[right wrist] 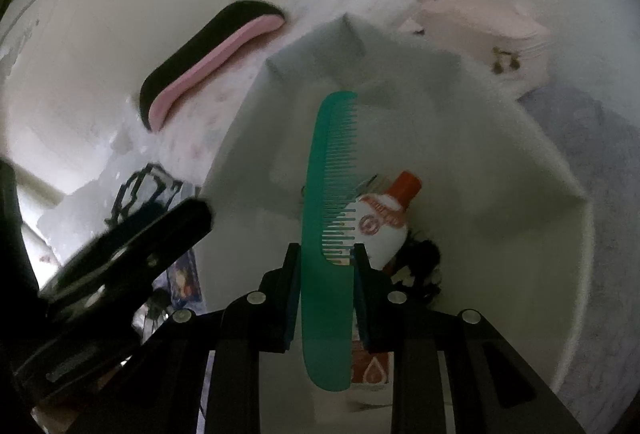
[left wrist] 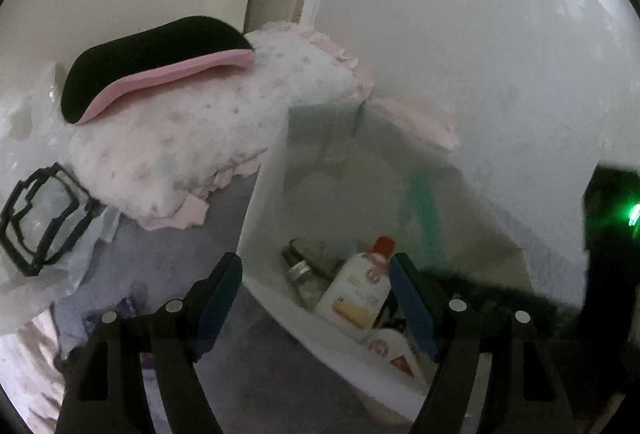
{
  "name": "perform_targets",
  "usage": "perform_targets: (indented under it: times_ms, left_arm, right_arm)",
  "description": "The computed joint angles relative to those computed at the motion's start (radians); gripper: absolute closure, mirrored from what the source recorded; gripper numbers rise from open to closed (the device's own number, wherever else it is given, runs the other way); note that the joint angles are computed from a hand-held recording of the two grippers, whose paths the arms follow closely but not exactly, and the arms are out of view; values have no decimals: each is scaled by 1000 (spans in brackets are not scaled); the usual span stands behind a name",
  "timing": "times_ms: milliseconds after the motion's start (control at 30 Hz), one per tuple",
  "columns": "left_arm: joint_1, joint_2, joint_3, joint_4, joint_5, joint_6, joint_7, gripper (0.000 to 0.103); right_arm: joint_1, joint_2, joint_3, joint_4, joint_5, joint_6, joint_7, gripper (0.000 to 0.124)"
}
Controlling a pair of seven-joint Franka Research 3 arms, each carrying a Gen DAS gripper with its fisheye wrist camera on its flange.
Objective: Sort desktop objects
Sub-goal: 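Open the left gripper to drop the teal box while the right releases the comb into the bag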
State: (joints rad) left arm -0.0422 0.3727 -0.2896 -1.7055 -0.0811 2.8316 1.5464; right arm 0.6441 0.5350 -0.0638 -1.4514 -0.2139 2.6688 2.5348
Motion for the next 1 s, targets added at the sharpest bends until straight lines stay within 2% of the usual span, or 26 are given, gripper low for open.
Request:
perform_targets:
  times_ms: [100, 167, 267, 333, 400, 433, 500, 567, 633, 667, 700, 900, 1000]
  left_arm:
    - [-57, -38, 77, -55, 114, 33, -85, 29]
    - [-45, -63, 68, -102, 125, 70, -89, 29]
    - [14, -82, 8, -136, 54, 66, -28, 28]
    - [23, -97, 10, -158, 31, 73, -24, 28]
    - [40, -117, 7, -185, -3, 88, -18, 28]
    - [55, -127, -3, -198, -34, 93, -3, 28]
    - [108, -144, -51, -221, -150, 92, 67, 28]
    - [131, -156, -70, -234, -246, 82, 127, 28]
    - [132, -180, -65, -260, -311, 81, 165, 28]
    - [124, -192, -54, -273, -324, 84, 174, 28]
    - [113, -206, -42, -288, -331, 87, 181, 28]
    - [72, -268, 9, -336, -428, 68, 260, 28]
    - [45, -322, 49, -399, -451, 89, 267, 28]
  right_arm:
    - [38, -14, -48, -10, -52, 33, 79, 99]
    - [57, -22, -66, -25, -85, 76, 131, 99]
    - [88, -10, -93, -8, -132, 109, 190, 99]
    - [108, 16, -105, 48, -167, 56, 196, 99]
    - [111, 58, -89, 138, -185, -63, 151, 99]
    - [116, 67, -88, 157, -199, -94, 150, 99]
    - [111, 75, -72, 175, -208, -125, 141, 99]
    - [117, 70, -71, 173, -226, -140, 159, 99]
    - [130, 70, -77, 192, -250, -201, 188, 76]
    - [135, 69, -77, 198, -263, -220, 204, 49]
    - [138, 59, -78, 184, -282, -209, 224, 40]
    - [141, 37, -48, 177, -341, -190, 227, 40]
    - [141, 39, -30, 192, -341, -185, 202, 40]
